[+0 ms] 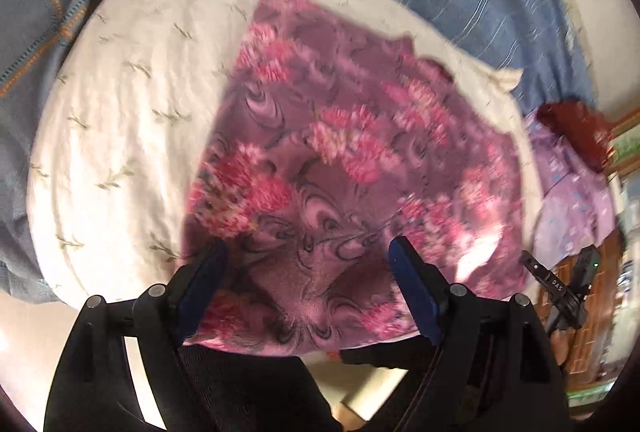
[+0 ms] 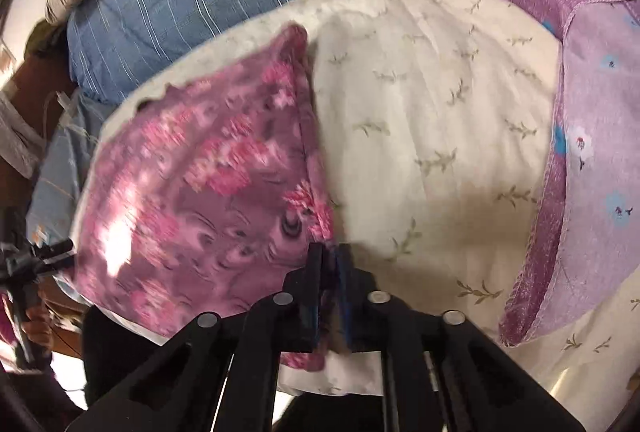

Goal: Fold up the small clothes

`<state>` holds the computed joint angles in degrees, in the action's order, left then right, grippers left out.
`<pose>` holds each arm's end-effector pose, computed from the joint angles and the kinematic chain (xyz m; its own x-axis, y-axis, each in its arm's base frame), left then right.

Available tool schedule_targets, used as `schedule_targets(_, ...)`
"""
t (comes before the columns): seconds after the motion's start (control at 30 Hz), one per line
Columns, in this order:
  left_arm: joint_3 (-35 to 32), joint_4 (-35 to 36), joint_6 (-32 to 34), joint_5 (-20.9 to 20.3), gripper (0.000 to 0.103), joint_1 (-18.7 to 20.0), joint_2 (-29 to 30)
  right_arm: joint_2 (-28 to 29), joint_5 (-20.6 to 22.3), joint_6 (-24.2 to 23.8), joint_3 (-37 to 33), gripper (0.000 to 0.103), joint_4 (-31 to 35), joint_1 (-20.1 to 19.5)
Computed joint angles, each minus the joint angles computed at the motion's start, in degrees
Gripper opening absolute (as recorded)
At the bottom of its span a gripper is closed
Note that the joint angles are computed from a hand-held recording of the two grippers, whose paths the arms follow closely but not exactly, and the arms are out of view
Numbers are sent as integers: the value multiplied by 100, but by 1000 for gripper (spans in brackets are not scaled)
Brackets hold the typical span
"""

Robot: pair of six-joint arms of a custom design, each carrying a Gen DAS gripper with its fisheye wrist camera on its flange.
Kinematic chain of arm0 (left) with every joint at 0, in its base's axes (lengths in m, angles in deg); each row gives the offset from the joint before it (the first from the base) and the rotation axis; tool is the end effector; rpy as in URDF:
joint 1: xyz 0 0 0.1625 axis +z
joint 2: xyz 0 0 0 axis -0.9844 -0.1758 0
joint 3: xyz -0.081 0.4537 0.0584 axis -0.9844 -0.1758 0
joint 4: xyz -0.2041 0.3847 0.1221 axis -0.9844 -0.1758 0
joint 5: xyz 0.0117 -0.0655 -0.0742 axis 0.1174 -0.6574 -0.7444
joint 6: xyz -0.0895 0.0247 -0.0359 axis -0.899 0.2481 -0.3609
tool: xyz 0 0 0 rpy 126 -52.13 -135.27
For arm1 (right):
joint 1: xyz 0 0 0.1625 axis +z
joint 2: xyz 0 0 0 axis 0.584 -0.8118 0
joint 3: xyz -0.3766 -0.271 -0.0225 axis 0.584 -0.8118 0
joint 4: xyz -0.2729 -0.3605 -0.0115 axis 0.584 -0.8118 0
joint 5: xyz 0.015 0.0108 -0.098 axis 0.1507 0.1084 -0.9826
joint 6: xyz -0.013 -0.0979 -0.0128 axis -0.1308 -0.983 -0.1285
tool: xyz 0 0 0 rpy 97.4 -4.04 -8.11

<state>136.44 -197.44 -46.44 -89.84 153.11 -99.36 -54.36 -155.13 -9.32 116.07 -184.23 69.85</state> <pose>0.0642 -0.4363 0.4292 -0.9019 -0.3694 -0.2237 -0.1520 0.7564 -0.6362 0.2575 -0.5618 0.0915 -0.8536 -0.3183 0.4124 -0.4531 0.8443 -0.2862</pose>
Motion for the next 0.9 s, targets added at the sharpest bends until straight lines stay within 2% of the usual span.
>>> schedule_targets(0.1, -25, -170, -95, -62, 83, 71, -221, -108, 530, 3, -62, 11, -310, 87)
schedule_targets(0.2, 28, -382, -97, -429, 83, 247, -275, 30, 954, -93, -269, 16, -430, 177)
schedule_targets(0.3, 83, -128, -133, -445, 83, 453, -169, 407, 828, -37, -580, 22, -206, 216)
schedule_targets(0.37, 76, -53, -171, -626, 83, 698, -2, 673, 353, 147, -783, 23, 191, 173)
schedule_targets(0.43, 124, -222, -76, -694, 83, 673, -72, 714, 397, 298, -697, 22, -62, 139)
schedule_targets(0.47, 112, -309, 21, -796, 83, 685, -116, 713, 275, 326, -709, 22, -31, 201)
schedule_targets(0.57, 66, -705, 231, -1244, 83, 851, -239, 678, 114, 236, -696, 25, -171, 392)
schedule_targets(0.7, -41, -1082, 184, -2279, 83, 1417, -43, 775, 227, -10, -583, 27, -740, 644)
schedule_targets(0.77, -80, -1083, 120, -2635, 83, 1611, 124, 862, 361, -147, -627, 27, -782, 749)
schedule_targets(0.9, -159, -1165, 145, -2847, 83, 1675, 384, 1187, 499, -521, -720, 27, -1050, 984)
